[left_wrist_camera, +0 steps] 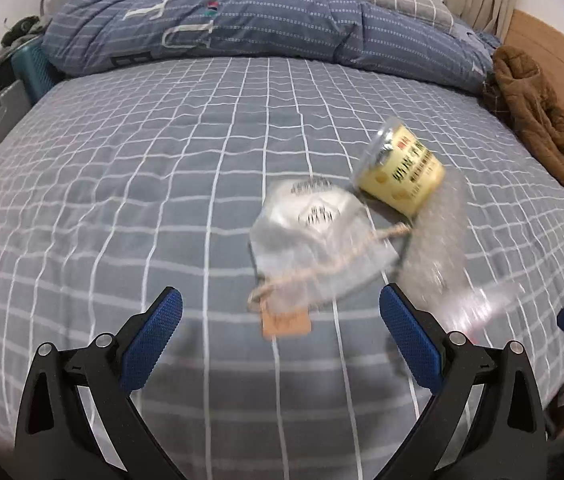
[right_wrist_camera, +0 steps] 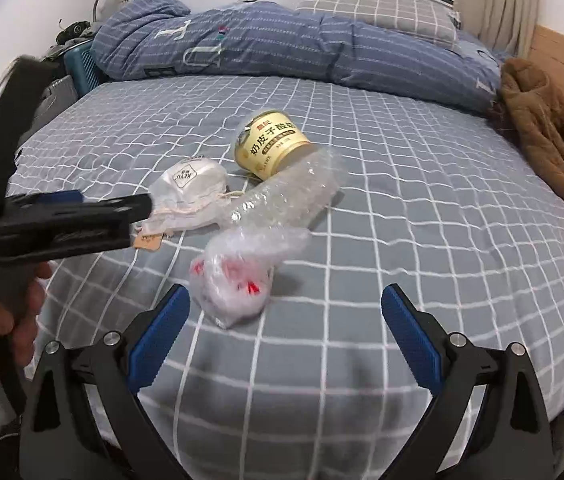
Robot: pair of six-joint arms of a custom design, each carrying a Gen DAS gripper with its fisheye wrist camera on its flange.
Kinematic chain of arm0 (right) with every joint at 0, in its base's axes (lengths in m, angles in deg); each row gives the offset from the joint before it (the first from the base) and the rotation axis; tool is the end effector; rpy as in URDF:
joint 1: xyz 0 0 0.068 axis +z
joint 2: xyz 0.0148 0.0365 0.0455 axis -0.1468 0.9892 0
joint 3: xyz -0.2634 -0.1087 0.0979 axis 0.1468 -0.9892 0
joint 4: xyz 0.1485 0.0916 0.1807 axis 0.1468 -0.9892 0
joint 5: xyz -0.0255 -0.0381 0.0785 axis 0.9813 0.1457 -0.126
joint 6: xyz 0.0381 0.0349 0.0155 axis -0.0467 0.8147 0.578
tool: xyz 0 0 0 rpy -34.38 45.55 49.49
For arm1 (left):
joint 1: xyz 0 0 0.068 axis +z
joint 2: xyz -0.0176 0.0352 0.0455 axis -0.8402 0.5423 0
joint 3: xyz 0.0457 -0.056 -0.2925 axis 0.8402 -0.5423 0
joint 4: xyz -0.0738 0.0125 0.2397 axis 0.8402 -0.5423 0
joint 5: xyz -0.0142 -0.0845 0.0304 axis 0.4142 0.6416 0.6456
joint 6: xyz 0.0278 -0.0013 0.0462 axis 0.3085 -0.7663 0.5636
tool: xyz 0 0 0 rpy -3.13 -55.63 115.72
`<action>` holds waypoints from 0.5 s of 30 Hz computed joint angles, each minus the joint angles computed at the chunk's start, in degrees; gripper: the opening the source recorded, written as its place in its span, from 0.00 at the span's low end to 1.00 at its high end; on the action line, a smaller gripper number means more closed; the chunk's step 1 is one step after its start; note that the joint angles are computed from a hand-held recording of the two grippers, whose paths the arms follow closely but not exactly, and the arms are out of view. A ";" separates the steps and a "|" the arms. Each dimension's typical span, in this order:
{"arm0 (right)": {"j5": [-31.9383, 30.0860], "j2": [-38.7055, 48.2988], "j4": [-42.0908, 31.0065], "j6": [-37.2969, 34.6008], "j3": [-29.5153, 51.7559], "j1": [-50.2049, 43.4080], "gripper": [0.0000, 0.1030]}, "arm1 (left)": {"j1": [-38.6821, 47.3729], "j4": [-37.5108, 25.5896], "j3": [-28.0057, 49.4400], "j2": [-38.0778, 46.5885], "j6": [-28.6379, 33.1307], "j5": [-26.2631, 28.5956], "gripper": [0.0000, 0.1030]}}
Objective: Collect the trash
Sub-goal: 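Grasp the white KEYU bag with the left tool while the right tool grasps the clear plastic bag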
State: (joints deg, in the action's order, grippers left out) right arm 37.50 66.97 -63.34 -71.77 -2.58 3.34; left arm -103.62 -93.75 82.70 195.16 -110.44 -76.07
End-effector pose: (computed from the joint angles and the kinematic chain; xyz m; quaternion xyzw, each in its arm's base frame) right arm 0.2882 0.0706 0.2362 -0.2999 0.8817 0.1144 0.3459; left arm 0.2732 -0.2589 0.2251 -0.2260 0.9235 0.0528 0.3054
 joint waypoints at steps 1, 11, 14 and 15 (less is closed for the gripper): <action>-0.21 1.28 0.57 0.39 0.51 0.40 0.90 | 1.08 1.18 0.16 0.67 1.57 0.41 0.94; -1.91 7.89 3.82 1.33 1.51 1.88 0.85 | 7.89 8.36 2.82 6.75 11.46 4.18 0.94; -2.13 9.16 3.87 1.20 1.89 2.45 0.79 | 8.77 9.41 3.86 8.28 12.49 4.53 0.94; -2.07 9.37 4.00 1.20 1.83 2.57 0.78 | 9.10 9.72 4.20 8.80 12.96 4.78 0.94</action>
